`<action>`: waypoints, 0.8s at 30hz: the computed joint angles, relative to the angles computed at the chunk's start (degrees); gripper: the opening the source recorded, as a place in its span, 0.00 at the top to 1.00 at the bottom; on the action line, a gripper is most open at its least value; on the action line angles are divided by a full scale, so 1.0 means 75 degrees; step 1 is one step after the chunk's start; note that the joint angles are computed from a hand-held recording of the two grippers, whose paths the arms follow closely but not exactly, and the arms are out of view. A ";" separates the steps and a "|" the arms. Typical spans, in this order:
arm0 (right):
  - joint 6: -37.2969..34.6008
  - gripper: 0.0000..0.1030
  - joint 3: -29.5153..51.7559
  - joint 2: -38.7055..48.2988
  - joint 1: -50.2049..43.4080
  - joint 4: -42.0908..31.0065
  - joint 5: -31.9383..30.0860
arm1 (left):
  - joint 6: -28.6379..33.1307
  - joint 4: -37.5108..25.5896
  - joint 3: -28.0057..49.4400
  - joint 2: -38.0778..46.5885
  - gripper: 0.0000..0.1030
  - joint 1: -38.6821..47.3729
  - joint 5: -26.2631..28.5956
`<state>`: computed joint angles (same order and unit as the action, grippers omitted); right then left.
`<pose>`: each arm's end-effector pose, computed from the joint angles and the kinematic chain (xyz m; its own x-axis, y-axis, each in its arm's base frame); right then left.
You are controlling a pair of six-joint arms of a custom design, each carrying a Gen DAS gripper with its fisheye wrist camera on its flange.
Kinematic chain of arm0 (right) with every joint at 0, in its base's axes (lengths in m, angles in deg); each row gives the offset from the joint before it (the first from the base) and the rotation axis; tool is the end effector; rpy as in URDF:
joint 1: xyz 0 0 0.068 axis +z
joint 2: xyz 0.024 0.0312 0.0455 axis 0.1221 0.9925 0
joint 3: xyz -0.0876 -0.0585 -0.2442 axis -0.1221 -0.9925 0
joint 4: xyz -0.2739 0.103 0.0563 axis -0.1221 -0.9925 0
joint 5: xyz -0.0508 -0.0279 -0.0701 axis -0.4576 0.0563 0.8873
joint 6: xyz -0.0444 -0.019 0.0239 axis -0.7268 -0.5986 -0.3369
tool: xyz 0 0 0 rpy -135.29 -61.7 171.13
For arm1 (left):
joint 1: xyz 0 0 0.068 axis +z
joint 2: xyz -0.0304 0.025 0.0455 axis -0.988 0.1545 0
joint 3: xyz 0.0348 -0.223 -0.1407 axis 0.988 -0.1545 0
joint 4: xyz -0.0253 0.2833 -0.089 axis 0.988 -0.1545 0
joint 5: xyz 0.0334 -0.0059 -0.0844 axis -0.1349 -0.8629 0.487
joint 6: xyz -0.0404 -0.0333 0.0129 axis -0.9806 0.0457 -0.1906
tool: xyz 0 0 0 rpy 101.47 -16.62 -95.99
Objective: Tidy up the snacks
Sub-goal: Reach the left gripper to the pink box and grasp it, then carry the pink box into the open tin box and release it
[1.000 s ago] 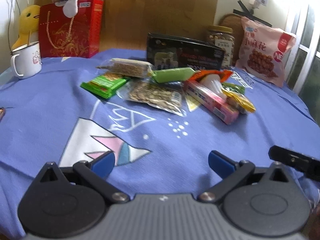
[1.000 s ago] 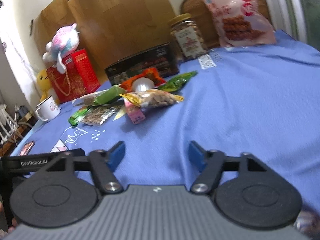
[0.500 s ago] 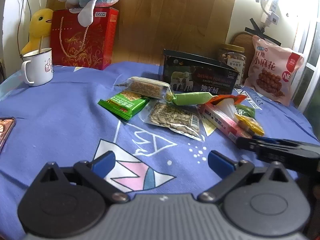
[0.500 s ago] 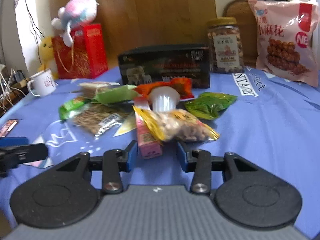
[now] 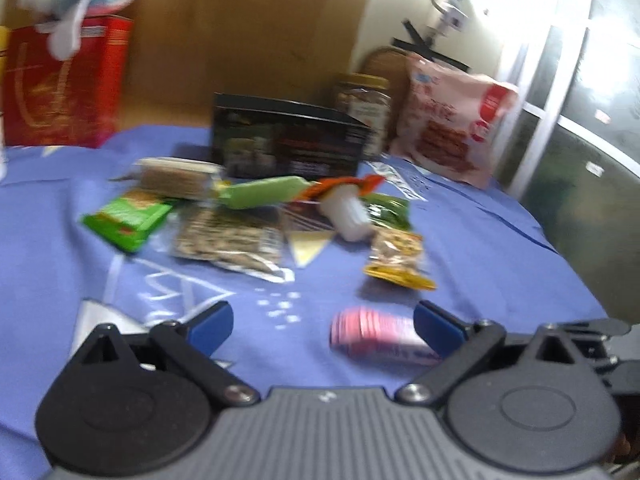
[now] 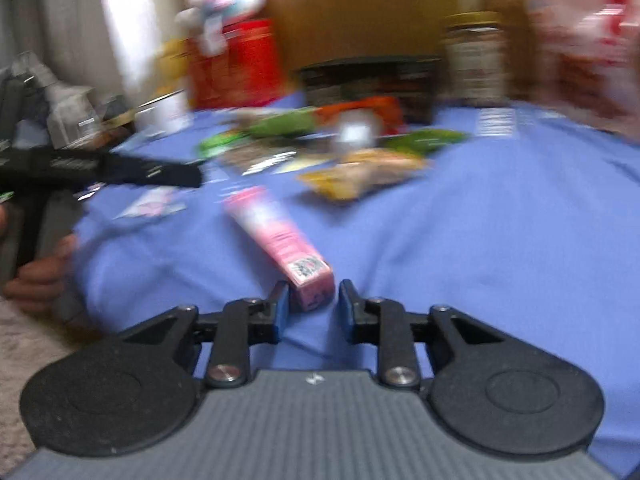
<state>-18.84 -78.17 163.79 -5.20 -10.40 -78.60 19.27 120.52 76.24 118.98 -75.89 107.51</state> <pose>0.1857 -0.0190 0.0201 -0.5877 -0.1249 -0.7993 -0.4283 0.8863 0.1764 0.2228 0.0023 0.0478 -0.6206 0.0411 -0.7831 0.3685 0.8968 -0.2449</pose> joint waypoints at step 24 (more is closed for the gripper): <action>0.1315 0.60 0.0106 0.1200 0.1334 0.2798 0.1007 | -0.0331 -0.1099 0.0909 0.0385 0.44 -0.0107 0.0952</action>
